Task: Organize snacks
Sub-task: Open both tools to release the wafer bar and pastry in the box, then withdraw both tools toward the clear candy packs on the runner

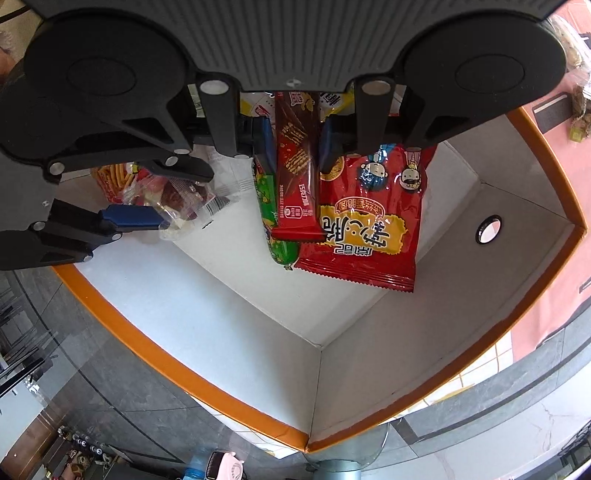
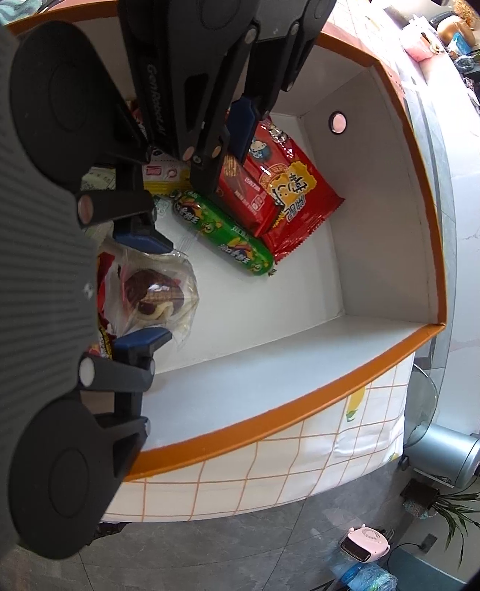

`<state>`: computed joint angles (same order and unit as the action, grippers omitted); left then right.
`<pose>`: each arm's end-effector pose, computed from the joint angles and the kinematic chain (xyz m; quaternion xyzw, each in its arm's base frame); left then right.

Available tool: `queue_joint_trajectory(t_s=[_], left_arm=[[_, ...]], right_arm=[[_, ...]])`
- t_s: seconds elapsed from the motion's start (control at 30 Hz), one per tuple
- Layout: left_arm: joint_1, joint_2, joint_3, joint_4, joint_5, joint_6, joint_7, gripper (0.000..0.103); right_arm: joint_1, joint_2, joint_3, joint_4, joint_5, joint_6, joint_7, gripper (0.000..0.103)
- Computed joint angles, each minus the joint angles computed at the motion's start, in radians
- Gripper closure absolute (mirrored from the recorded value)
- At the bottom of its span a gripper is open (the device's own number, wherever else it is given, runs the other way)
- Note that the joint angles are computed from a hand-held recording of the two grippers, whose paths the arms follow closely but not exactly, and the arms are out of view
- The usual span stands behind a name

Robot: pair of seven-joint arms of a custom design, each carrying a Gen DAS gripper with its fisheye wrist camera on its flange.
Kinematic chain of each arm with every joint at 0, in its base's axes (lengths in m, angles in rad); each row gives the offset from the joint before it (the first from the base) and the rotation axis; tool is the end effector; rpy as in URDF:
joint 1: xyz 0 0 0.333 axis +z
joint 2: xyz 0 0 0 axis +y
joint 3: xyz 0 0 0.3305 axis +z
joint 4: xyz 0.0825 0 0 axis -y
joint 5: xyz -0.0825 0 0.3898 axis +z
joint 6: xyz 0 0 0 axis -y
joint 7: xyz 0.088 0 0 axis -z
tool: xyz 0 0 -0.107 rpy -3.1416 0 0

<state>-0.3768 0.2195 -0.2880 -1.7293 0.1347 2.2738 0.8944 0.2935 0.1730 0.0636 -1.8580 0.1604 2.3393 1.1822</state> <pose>0.5317 -0.3936 0.5026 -0.6824 0.7111 -0.1623 0.0468 0.5999 0.2242 0.4703 -0.8829 0.4382 -0.0606 0.1573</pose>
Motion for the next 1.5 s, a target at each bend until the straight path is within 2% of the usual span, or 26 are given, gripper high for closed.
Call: queue_joint_trajectory(t_s=[0.1,0.23,0.43,0.53,0.77,0.93,1.17,1.3,1.5], left_arm=[[-0.002,-0.013,0.002,-0.007,0.016,-0.003,0.0,0.075],[-0.014,-0.005,0.004,0.019,0.048,-0.012,-0.019,0.063],[-0.026,-0.047,0.004,0.002,0.099,-0.017,-0.046,0.055],[-0.028,-0.082,0.001,-0.022,0.113,-0.01,-0.061,0.051],[-0.035,-0.184,-0.012,-0.082,0.156,-0.006,-0.101,0.05],[-0.041,-0.284,-0.031,-0.137,0.21,-0.017,-0.143,0.05],[-0.044,-0.441,-0.072,-0.248,0.294,-0.015,-0.218,0.049],[-0.04,-0.538,-0.097,-0.326,0.333,-0.017,-0.272,0.049],[-0.024,-0.686,-0.143,-0.45,0.388,-0.043,-0.367,0.049]], right_arm=[[0.001,-0.001,0.0,-0.001,-0.002,0.005,0.004,0.059],[0.002,-0.016,-0.001,-0.008,-0.009,0.008,0.014,0.053],[0.005,-0.062,0.001,-0.031,-0.02,0.013,0.03,0.041],[0.006,-0.095,0.004,-0.051,-0.029,0.02,0.043,0.04],[0.007,-0.198,0.015,-0.112,-0.034,0.026,0.067,0.04],[0.01,-0.291,0.027,-0.173,-0.026,0.046,0.076,0.035],[0.029,-0.438,0.041,-0.28,0.051,0.093,0.076,0.034],[0.05,-0.516,0.052,-0.352,0.104,0.138,0.079,0.034],[0.1,-0.628,0.078,-0.494,0.177,0.278,0.105,0.034]])
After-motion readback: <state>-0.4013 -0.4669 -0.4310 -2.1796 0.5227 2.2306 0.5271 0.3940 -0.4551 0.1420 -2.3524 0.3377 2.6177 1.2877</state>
